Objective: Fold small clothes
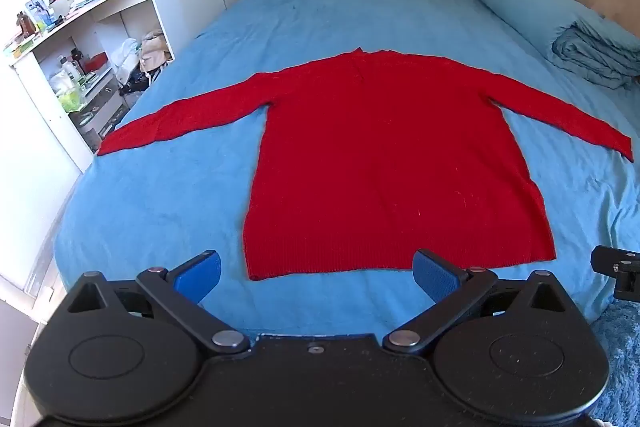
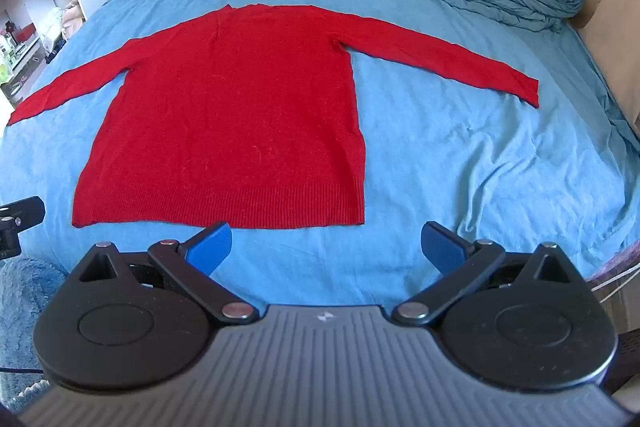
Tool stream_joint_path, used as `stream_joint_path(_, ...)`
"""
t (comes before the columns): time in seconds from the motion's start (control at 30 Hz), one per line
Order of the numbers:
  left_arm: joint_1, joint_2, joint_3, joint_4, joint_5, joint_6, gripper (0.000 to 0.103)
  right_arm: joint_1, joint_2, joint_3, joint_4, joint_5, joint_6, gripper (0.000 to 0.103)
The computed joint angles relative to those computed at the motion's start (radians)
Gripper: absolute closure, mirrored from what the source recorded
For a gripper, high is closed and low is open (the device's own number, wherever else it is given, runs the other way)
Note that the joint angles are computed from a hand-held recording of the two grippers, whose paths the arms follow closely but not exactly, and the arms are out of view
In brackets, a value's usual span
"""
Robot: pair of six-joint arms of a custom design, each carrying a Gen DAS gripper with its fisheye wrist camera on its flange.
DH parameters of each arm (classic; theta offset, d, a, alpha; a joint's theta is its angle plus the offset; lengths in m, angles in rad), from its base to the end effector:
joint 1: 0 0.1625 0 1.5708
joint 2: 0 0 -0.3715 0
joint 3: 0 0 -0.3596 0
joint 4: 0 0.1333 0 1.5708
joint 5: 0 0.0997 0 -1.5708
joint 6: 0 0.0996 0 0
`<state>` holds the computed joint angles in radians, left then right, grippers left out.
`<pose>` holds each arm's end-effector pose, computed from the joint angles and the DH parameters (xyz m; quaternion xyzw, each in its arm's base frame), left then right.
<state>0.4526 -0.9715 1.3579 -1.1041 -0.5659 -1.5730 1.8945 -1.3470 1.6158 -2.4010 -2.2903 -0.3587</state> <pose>-0.4157 -0.4439 0.2235 0.0142 0.8223 -0.3464 0.4513 0.2402 -0.5031 0.4189 0.2090 -0.8801 0.2533 0.3427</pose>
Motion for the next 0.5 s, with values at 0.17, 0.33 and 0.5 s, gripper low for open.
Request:
stream_joint_path(0.17, 0.0, -0.017, 0.023, -0.019, 0.006, 0.02, 0.0, 0.004, 0.004, -0.003, 0.008, -0.006, 0.004, 0.0)
stream_joint_path(0.33, 0.0, -0.01, 0.005, -0.001, 0.005, 0.01, 0.0, 0.008, 0.004, -0.012, 0.011, -0.011, 0.003, 0.0)
stream_joint_path(0.5, -0.004, -0.004, -0.004, 0.026, 0.009, -0.02, 0.0, 0.009, 0.004, -0.02, 0.018, -0.011, 0.002, 0.0)
